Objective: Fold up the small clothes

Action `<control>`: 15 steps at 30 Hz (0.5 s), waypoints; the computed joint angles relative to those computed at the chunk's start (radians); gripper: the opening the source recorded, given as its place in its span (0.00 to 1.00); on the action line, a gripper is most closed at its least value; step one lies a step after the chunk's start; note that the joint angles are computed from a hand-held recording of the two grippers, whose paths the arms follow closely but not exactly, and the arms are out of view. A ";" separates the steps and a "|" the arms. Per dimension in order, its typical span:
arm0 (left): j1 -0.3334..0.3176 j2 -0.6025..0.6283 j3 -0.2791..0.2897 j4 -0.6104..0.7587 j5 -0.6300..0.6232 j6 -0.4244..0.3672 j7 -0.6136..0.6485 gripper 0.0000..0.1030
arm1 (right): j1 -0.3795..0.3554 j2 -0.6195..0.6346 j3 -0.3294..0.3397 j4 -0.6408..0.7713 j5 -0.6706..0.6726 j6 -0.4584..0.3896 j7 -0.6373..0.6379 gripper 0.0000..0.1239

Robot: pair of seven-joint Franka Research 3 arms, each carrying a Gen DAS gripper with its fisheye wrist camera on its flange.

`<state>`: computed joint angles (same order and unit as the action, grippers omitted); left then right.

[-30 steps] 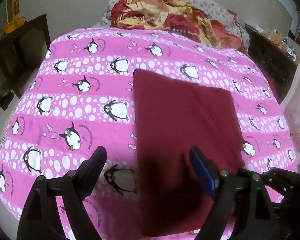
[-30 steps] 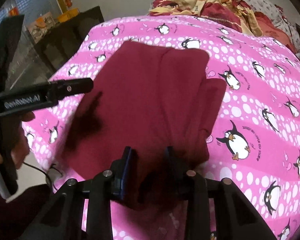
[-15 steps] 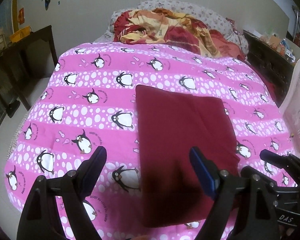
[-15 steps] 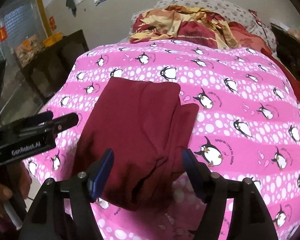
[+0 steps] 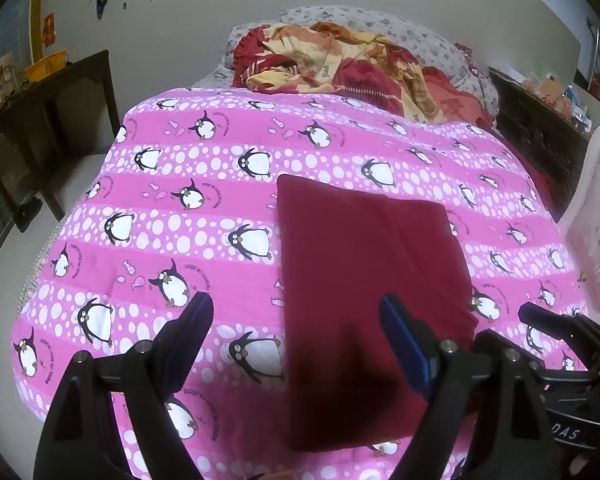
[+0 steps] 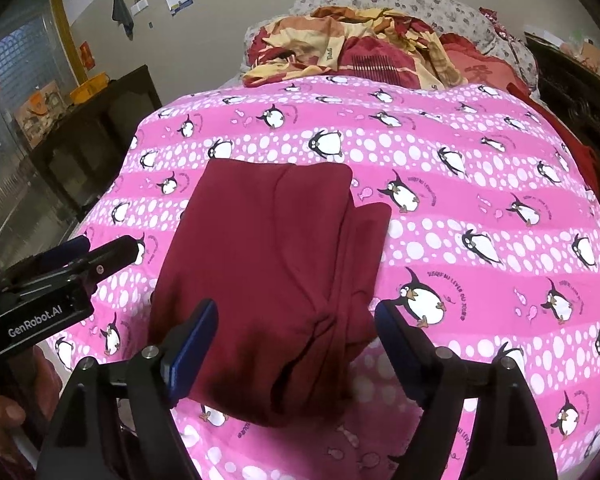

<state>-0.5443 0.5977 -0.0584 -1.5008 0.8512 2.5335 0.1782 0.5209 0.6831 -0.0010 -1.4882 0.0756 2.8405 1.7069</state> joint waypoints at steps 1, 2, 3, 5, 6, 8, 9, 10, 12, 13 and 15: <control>-0.002 0.000 0.000 0.001 0.000 -0.003 -0.001 0.81 | 0.001 0.003 -0.001 0.004 -0.001 -0.003 0.000 0.69; 0.000 0.001 -0.001 0.002 -0.002 -0.004 0.003 0.81 | 0.002 0.004 -0.001 0.006 -0.002 -0.004 0.000 0.69; 0.001 0.003 -0.002 0.003 -0.005 -0.005 0.006 0.81 | 0.002 0.006 -0.001 0.009 -0.001 -0.006 0.000 0.69; 0.002 0.009 -0.003 0.009 -0.010 -0.003 0.010 0.81 | -0.001 0.011 0.002 0.017 0.000 -0.013 -0.003 0.69; 0.003 0.012 -0.004 0.011 -0.014 -0.002 0.012 0.81 | -0.003 0.013 0.004 0.020 0.001 -0.016 -0.006 0.69; 0.003 0.018 -0.004 0.016 -0.022 -0.003 0.015 0.81 | -0.003 0.018 0.004 0.027 0.001 -0.023 -0.008 0.69; 0.004 0.022 -0.004 0.021 -0.025 -0.004 0.019 0.81 | -0.004 0.022 0.005 0.032 0.001 -0.027 -0.009 0.69; 0.003 0.024 -0.003 0.023 -0.028 -0.005 0.021 0.81 | -0.007 0.025 0.009 0.038 0.003 -0.034 -0.013 0.69; 0.002 0.028 -0.001 0.027 -0.033 -0.006 0.023 0.81 | -0.009 0.030 0.011 0.043 0.006 -0.038 -0.017 0.69; 0.001 0.029 0.000 0.028 -0.034 -0.007 0.023 0.81 | -0.008 0.032 0.010 0.045 0.006 -0.040 -0.016 0.69; 0.002 0.032 -0.001 0.031 -0.039 -0.008 0.029 0.81 | -0.008 0.036 0.009 0.052 0.006 -0.046 -0.017 0.69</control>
